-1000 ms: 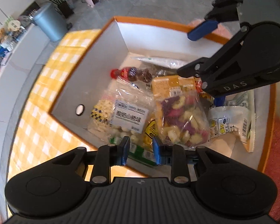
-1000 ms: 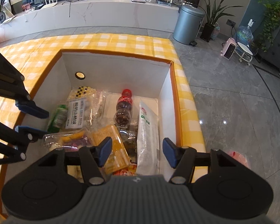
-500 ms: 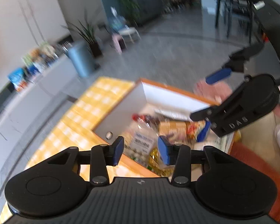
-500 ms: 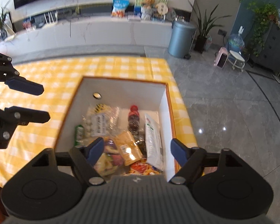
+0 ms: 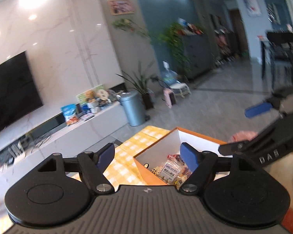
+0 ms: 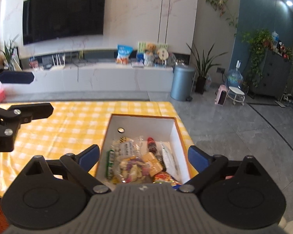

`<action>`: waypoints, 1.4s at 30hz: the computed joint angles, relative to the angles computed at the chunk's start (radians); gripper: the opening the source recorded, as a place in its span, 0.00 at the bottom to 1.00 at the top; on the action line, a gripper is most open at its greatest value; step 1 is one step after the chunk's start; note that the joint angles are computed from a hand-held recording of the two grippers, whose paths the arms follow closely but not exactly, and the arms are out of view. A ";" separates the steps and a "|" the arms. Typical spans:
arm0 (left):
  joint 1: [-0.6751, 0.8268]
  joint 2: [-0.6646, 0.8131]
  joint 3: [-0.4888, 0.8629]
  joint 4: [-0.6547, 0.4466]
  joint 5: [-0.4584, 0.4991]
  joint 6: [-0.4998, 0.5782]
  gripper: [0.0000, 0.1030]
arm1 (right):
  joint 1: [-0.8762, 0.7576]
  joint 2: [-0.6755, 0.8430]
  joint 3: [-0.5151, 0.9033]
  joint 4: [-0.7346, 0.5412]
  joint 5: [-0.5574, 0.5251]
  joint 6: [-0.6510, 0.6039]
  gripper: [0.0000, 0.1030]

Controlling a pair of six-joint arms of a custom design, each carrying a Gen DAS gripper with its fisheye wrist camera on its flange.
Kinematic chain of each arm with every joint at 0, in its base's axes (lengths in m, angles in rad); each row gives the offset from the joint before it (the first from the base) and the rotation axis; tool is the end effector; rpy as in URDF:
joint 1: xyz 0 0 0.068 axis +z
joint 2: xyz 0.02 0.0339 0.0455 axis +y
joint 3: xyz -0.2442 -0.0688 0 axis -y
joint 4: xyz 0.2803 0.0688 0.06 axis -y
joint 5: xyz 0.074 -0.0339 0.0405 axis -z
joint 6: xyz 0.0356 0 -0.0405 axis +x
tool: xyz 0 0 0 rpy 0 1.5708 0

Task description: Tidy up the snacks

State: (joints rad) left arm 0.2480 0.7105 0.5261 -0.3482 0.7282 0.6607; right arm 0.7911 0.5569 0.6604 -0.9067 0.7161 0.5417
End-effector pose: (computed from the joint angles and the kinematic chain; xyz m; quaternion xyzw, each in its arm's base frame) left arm 0.2075 0.0281 0.2293 0.3392 0.7579 -0.0744 0.5522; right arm 0.1258 0.0940 0.2586 0.0222 0.8780 -0.0386 0.4765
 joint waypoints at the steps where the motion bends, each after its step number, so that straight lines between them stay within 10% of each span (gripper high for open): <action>1: 0.010 -0.012 -0.015 0.022 0.003 -0.044 0.89 | 0.048 -0.006 -0.006 -0.014 0.042 0.042 0.92; 6: 0.054 -0.040 -0.087 0.130 -0.005 -0.235 0.97 | 0.260 0.025 -0.029 -0.104 0.245 0.264 0.97; 12: -0.017 -0.047 -0.211 0.324 -0.233 -0.357 0.99 | 0.394 0.114 -0.065 -0.165 0.361 0.469 0.97; 31: 0.059 0.183 -0.252 0.371 -0.284 -0.243 0.99 | 0.250 0.339 -0.234 0.226 0.303 0.473 0.97; 42: 0.043 0.263 -0.212 0.342 -0.293 -0.227 0.99 | 0.233 0.453 -0.207 0.208 0.273 0.593 0.97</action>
